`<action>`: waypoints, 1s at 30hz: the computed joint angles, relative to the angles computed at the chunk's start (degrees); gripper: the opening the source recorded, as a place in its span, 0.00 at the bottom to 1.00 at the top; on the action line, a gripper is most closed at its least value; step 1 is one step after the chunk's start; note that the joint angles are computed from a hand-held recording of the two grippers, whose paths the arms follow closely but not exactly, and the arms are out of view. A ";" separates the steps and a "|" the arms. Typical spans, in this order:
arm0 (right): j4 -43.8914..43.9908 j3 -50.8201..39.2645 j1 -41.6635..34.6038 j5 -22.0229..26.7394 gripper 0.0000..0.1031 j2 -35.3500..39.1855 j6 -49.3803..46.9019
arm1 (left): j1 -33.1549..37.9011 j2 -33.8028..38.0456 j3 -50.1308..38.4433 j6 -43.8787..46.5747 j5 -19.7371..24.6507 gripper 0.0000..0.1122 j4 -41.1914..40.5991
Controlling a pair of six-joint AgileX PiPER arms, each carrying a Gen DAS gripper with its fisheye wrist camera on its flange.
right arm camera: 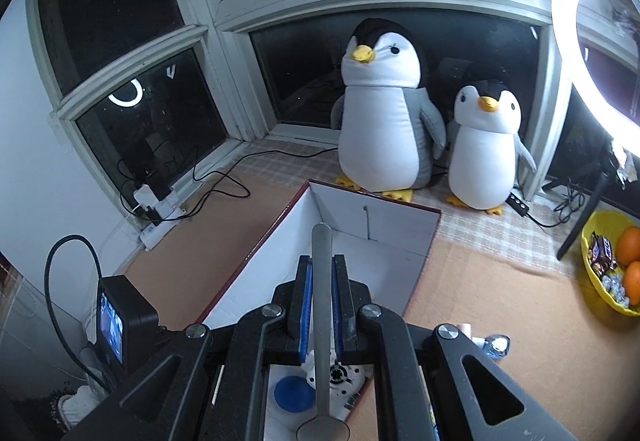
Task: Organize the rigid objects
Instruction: 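Carry the metal spoon into the box and open the right tool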
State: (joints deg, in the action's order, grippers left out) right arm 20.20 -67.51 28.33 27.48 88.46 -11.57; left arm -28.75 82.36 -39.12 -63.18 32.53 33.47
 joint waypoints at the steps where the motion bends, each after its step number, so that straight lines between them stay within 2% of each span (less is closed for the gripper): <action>1: 0.00 -0.73 0.41 0.04 0.08 0.93 0.11 | -0.09 0.00 0.05 -0.37 0.04 0.06 0.21; 11: -0.88 -5.15 2.51 1.09 0.08 9.07 1.14 | -0.63 -0.17 0.21 -2.73 0.79 0.06 1.07; 17: -0.71 -5.52 2.75 1.57 0.08 11.23 0.69 | -1.03 -0.26 0.20 -3.71 1.33 0.06 1.51; 18: -0.82 -5.70 2.76 1.82 0.10 11.42 0.76 | -1.08 -0.20 0.13 -3.80 1.42 0.06 1.56; 20: -1.60 -5.87 2.87 2.00 0.24 11.60 1.57 | -1.25 -0.25 0.11 -4.01 1.59 0.06 1.60; 21: -2.11 -5.60 2.91 1.66 0.39 11.34 2.10 | -1.26 -0.26 0.12 -4.02 1.61 0.06 1.57; 22: -2.07 -5.22 2.88 1.19 0.47 10.97 2.07 | -1.24 -0.29 0.14 -3.92 1.60 0.06 1.48; 30: 1.12 -2.80 1.21 0.70 0.49 8.47 0.12 | -0.74 -0.83 0.17 -1.79 1.45 0.06 -0.35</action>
